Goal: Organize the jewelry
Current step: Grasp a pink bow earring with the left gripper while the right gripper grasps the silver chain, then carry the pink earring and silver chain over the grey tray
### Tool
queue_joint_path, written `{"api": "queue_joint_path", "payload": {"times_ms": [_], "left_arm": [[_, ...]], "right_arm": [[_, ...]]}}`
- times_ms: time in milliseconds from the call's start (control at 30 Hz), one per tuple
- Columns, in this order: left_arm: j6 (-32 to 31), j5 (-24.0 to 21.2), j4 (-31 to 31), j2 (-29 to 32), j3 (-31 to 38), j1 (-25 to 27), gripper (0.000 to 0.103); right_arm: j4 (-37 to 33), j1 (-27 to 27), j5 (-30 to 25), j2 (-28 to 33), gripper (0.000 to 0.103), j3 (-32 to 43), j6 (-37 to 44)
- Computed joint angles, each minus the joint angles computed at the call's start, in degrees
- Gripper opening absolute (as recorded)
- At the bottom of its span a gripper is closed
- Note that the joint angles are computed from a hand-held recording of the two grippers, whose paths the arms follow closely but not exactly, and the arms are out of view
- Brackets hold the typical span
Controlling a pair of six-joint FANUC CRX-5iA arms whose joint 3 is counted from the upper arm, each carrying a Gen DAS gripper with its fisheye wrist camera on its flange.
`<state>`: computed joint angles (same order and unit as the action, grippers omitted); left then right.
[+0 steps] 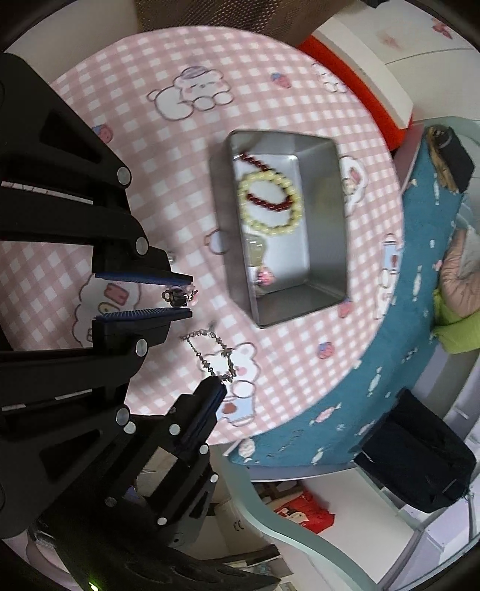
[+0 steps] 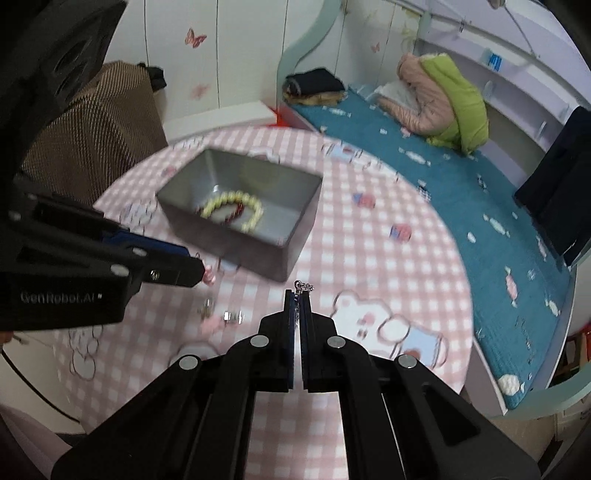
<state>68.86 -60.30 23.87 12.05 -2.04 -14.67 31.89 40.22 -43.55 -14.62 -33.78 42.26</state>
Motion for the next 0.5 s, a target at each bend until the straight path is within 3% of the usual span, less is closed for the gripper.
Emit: {"api": "queue_joint_path", "payload": {"times_ms": [500], "left_arm": [[1.75,4.33,0.13,-1.28,4.61,1.12,0.012]], "right_arm": [[9.23,-3.82,10.67,0.72,0.002,4.46,-0.42]]}}
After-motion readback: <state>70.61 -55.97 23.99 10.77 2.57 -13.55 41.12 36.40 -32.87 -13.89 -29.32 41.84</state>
